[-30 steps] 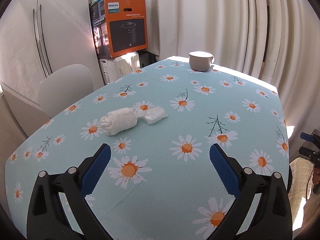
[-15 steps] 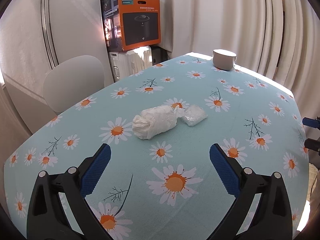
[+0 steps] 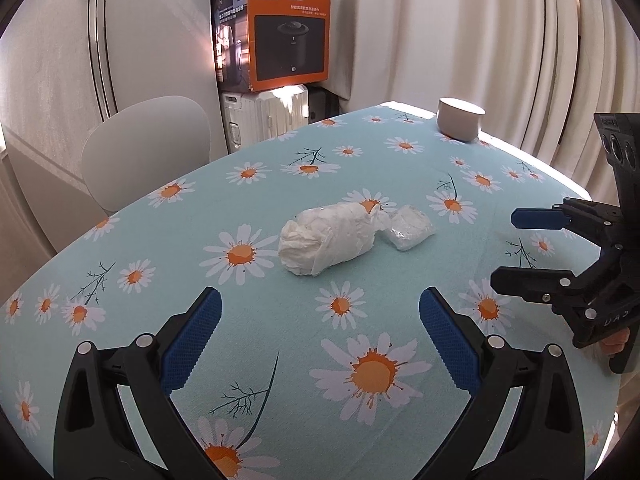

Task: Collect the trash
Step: 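Grasp the clear plastic bag with the right gripper while the left gripper grasps the white tissue bundle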

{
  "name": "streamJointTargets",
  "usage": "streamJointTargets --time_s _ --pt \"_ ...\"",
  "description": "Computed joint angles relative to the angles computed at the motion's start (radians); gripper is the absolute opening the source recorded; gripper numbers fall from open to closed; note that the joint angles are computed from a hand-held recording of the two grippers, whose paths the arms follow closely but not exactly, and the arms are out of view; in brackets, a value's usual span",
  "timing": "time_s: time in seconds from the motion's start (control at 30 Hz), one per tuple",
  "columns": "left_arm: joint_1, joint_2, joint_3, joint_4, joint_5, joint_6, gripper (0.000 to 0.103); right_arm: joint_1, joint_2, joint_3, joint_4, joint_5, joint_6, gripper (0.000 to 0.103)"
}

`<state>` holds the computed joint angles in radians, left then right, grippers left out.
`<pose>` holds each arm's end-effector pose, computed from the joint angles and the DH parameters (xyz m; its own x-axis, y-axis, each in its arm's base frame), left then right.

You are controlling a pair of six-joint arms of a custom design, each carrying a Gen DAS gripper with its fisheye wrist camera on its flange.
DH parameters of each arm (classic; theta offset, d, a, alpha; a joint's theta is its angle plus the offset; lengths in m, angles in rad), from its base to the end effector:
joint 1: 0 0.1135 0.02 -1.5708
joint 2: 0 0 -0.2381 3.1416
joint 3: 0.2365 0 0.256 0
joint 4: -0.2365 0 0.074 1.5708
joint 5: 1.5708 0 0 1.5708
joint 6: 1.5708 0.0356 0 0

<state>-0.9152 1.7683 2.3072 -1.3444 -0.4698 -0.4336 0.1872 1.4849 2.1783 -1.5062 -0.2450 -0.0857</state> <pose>0.2096 -0.2460 0.4499 -0.6156 0.1859 -0.7658 0.2832 0.9590 0.0052 0.2217 0.0508 0.4771 -0.6814 -0.2136 -0.7000 -0.4042 0.9072 0.1167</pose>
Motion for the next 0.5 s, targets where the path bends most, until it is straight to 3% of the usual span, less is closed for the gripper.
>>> streamJointTargets --time_s 0.2,0.33,0.47,0.5 --pt "-0.002 0.009 0.019 -0.013 -0.025 -0.009 0.097 0.082 0.242 0.250 -0.033 0.085 0.088 0.089" --pt "-0.007 0.011 0.025 -0.017 -0.038 -0.013 0.097 0.114 0.321 0.318 -0.021 0.157 0.110 0.088" --pt "-0.031 0.037 0.057 -0.037 -0.070 0.003 0.097 0.123 0.384 0.370 -0.042 0.159 0.110 0.050" --pt "-0.037 0.051 0.078 -0.051 -0.080 0.006 0.097 0.125 0.386 0.367 -0.041 0.160 0.106 0.050"
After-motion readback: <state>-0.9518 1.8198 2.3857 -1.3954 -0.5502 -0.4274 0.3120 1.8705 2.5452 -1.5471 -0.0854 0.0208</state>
